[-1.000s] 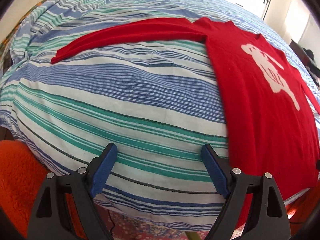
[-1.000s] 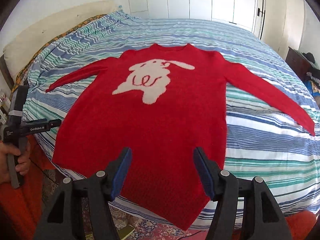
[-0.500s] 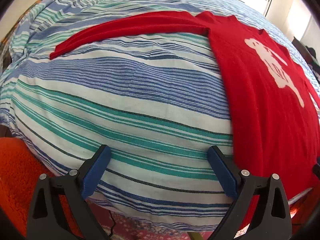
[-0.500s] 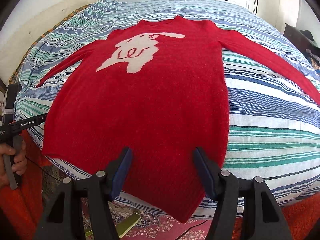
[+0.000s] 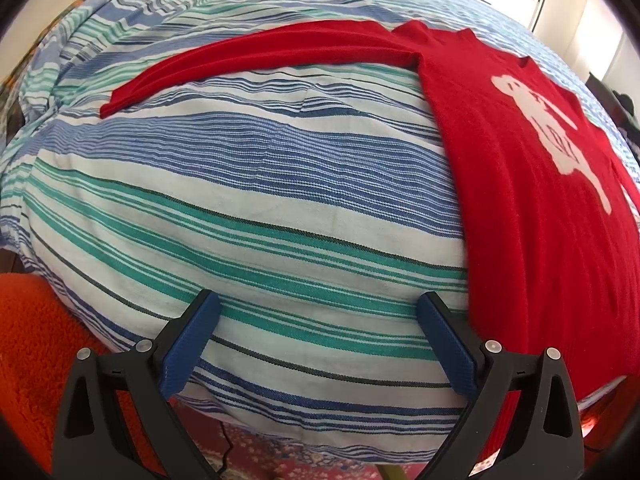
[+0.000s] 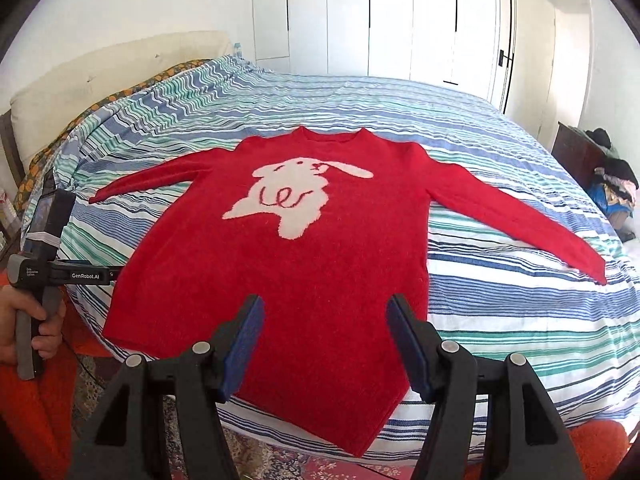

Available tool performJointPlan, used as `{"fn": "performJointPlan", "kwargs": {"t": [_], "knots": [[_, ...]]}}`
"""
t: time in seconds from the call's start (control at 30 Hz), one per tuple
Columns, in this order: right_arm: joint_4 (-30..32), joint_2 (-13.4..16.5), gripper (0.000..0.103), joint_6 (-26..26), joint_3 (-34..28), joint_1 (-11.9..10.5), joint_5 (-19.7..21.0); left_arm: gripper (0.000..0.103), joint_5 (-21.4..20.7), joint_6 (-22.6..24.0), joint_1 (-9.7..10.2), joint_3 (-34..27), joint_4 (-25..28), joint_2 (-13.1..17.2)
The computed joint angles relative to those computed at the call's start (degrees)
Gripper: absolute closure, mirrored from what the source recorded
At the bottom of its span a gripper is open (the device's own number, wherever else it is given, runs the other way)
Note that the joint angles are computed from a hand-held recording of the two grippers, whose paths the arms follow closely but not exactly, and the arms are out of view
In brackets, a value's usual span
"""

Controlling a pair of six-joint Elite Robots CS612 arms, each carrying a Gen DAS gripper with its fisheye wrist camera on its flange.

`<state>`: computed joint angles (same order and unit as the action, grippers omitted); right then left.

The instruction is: Fold small clothes

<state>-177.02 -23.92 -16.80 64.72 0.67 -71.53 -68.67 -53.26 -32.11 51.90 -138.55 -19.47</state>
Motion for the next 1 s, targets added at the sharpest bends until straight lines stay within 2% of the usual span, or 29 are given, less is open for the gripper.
{"fn": "performJointPlan", "kwargs": {"t": [0.6, 0.77, 1.0], "knots": [[-0.19, -0.18, 0.039, -4.11, 0.58, 0.62, 0.06, 0.002, 0.10, 0.00, 0.00, -0.34, 0.36, 0.19], [1.91, -0.07, 0.039, -5.66, 0.24, 0.81, 0.11, 0.001, 0.09, 0.02, 0.01, -0.38, 0.37, 0.22], [2.09, 0.07, 0.039, -5.19, 0.05, 0.75, -0.01, 0.001, 0.14, 0.01, 0.01, -0.46, 0.47, 0.27]]}}
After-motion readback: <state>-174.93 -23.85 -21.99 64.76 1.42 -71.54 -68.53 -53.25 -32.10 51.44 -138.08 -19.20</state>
